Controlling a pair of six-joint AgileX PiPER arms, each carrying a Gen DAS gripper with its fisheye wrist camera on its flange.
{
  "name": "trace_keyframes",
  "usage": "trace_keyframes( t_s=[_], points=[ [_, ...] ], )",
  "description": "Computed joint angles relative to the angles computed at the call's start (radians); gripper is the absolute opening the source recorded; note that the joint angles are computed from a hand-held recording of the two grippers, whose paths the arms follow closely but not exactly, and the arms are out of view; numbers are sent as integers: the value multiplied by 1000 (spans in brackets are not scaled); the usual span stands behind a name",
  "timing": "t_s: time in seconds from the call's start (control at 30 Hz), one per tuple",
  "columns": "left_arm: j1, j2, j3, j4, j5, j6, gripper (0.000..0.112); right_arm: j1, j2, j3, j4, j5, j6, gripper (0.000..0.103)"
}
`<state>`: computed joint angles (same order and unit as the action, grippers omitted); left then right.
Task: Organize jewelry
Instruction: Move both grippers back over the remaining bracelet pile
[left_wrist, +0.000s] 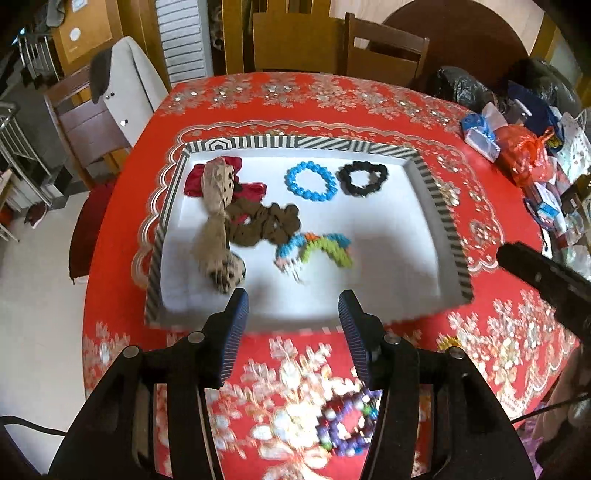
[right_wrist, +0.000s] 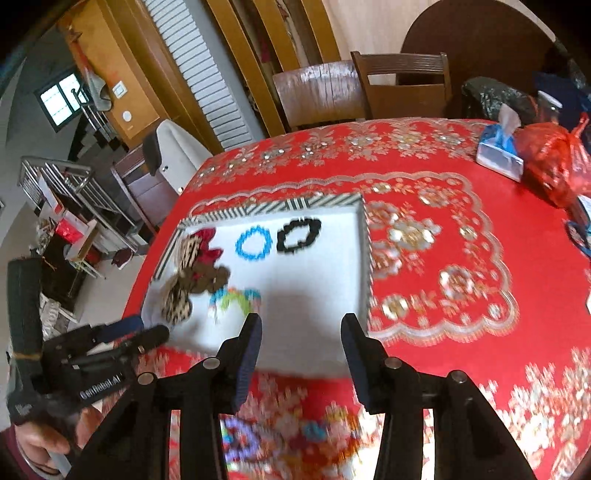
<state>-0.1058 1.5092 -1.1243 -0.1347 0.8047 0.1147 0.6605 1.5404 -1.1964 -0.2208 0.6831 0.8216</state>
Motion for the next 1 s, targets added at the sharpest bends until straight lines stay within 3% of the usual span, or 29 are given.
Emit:
trace_keyframes(
  t_s=[0.43,0.63,1.0],
  points=[
    [-29,-300,259,45,37,-123,50,188,-230,295,-127,75,207,43],
    [44,-377,345,-36,82,-42,51,206,-267,447,-94,9,258,43],
    [174,-385,456,-131,96,125,58,217,-226,480,-48,-67,239,43]
  ],
)
